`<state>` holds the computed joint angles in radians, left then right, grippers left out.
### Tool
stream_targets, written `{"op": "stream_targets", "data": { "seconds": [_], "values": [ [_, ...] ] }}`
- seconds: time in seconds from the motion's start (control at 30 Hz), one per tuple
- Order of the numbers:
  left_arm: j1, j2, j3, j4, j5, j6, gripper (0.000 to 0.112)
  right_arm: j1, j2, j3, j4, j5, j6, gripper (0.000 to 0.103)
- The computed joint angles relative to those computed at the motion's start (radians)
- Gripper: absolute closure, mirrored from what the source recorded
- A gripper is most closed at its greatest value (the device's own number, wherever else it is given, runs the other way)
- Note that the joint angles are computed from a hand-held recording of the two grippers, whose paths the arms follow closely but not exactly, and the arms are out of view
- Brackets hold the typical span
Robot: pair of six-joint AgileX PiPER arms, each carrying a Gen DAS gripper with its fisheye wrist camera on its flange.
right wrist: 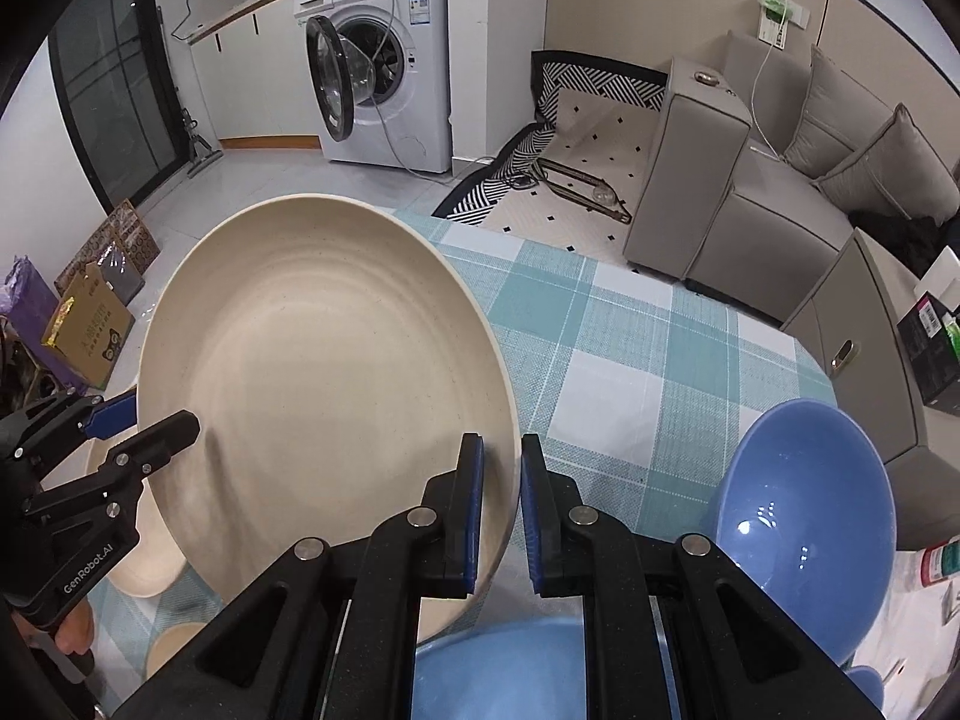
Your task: Organize plates and bowls
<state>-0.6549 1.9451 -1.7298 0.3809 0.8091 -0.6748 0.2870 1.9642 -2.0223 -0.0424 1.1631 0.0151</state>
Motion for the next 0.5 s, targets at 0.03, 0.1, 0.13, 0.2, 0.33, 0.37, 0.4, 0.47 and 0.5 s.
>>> {"op": "stream_targets", "data": {
  "seconds": [0.03,0.1,0.13,0.2,0.33,0.37,0.4,0.47,0.5],
  "values": [
    [-0.003,-0.016,0.015,0.008,0.000,-0.005,0.084,0.004,-0.011,0.007,0.000,0.002,-0.001,0.091],
    [-0.012,-0.042,0.041,0.021,0.000,-0.016,0.084,0.013,-0.038,0.029,-0.002,0.002,0.003,0.091],
    [-0.016,-0.054,0.055,0.028,0.001,-0.022,0.084,0.018,-0.050,0.038,-0.001,0.004,0.005,0.091],
    [-0.024,-0.084,0.090,0.043,-0.005,-0.034,0.084,0.029,-0.082,0.066,-0.002,0.004,0.011,0.091],
    [-0.047,-0.144,0.159,0.070,-0.010,-0.061,0.084,0.047,-0.129,0.110,-0.001,0.015,0.023,0.091],
    [-0.056,-0.160,0.179,0.080,-0.009,-0.070,0.084,0.056,-0.145,0.127,-0.004,0.018,0.027,0.091],
    [-0.064,-0.175,0.198,0.090,-0.007,-0.078,0.084,0.061,-0.161,0.147,-0.006,0.015,0.029,0.091],
    [-0.081,-0.195,0.221,0.108,0.000,-0.093,0.084,0.073,-0.192,0.184,-0.008,0.016,0.036,0.091],
    [-0.089,-0.206,0.237,0.116,0.002,-0.102,0.084,0.079,-0.211,0.207,-0.006,0.015,0.039,0.091]
  ]
}}
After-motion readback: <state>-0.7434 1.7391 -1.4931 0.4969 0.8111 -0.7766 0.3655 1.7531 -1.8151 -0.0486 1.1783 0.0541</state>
